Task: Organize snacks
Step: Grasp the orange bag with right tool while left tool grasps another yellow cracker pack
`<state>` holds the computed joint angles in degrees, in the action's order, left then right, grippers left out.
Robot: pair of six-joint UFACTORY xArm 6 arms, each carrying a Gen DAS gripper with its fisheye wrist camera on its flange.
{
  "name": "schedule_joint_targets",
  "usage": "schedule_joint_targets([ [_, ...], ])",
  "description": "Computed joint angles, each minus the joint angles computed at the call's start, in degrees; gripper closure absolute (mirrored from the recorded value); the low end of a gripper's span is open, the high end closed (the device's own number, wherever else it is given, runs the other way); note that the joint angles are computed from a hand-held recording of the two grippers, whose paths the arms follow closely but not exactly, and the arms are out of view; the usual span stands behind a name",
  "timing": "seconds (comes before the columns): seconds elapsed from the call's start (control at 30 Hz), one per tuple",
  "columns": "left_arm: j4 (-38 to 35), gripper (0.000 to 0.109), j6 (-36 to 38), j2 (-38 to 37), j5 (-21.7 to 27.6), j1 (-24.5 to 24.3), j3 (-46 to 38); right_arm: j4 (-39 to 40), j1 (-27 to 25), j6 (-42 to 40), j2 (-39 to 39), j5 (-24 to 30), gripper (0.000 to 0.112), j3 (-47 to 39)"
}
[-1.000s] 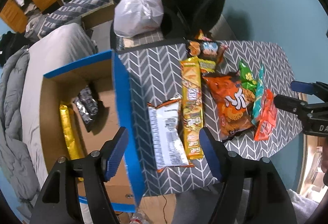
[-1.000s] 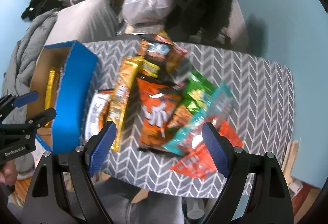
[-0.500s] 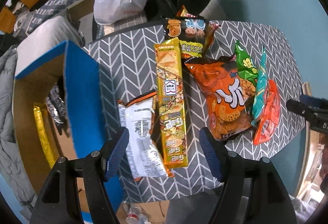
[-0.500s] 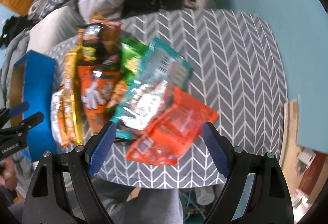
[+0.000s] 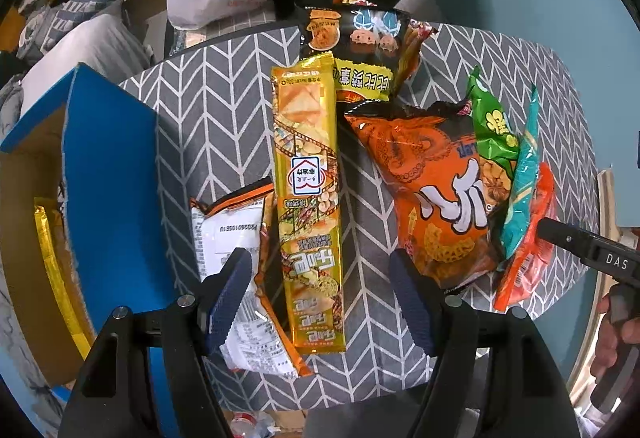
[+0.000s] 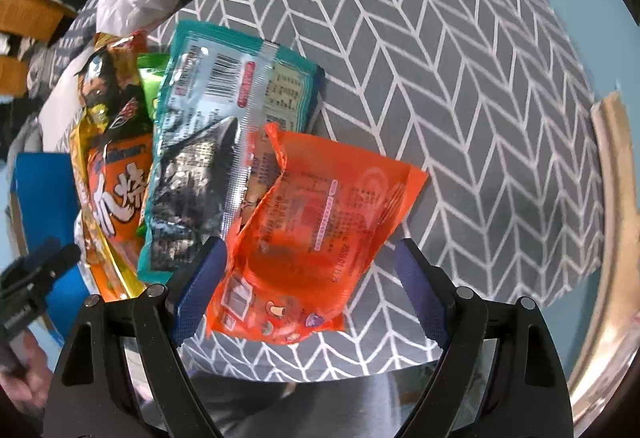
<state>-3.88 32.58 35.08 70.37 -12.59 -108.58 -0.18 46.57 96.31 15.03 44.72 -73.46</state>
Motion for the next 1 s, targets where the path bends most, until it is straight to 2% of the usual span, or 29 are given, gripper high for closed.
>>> schedule_joint_targets([
  [0.13,0.83,0.036,-1.34,1.47,0.15,-0.14,-0.63,0.93,-0.24,-0.45,1.45,-1.58,0.026,0.34],
  [0.37,0.51,0.036,-3.82,4.71,1.89,0.3,-3.28,2.26,-0.79,-3.5,4.67,-0.52,0.029,-2.48],
  [0.4,0.27,0.036,-4.08,5.35,2.54,0.3,-3.96,2.14,-0.85,-4.34,5.89,0.37,0.035,-4.14],
  [0.53,0.27,0.036,-4.03,7.17,2.98,0.22,-5.43,2.37,-1.16,-9.2,10.08,4.9,0.038,-9.69],
  [0.63,1.13,0.036,-4.4,7.85,2.23,-0.41,-5.18,0.78,-1.04,-12.2,13.15,13.72,0.044,-15.9],
  [0.7,1.54,0.036,-4.55,8.29,1.63,-0.81,-4.93,-0.05,-0.95,-13.49,14.47,17.25,0.045,-18.36],
  [0.77,1.85,0.036,-4.65,9.2,1.57,-1.1,-5.76,-0.2,-0.83,-13.56,14.39,17.59,0.044,-18.17],
  [0.97,3.1,0.037,-4.39,11.14,-0.35,-1.99,-6.35,-0.67,-1.48,-12.36,10.56,13.83,0.039,-11.54],
  [1.0,3.36,0.043,-4.25,11.34,-0.52,-2.16,-6.36,-0.74,-1.71,-12.54,10.19,13.37,0.038,-10.67],
])
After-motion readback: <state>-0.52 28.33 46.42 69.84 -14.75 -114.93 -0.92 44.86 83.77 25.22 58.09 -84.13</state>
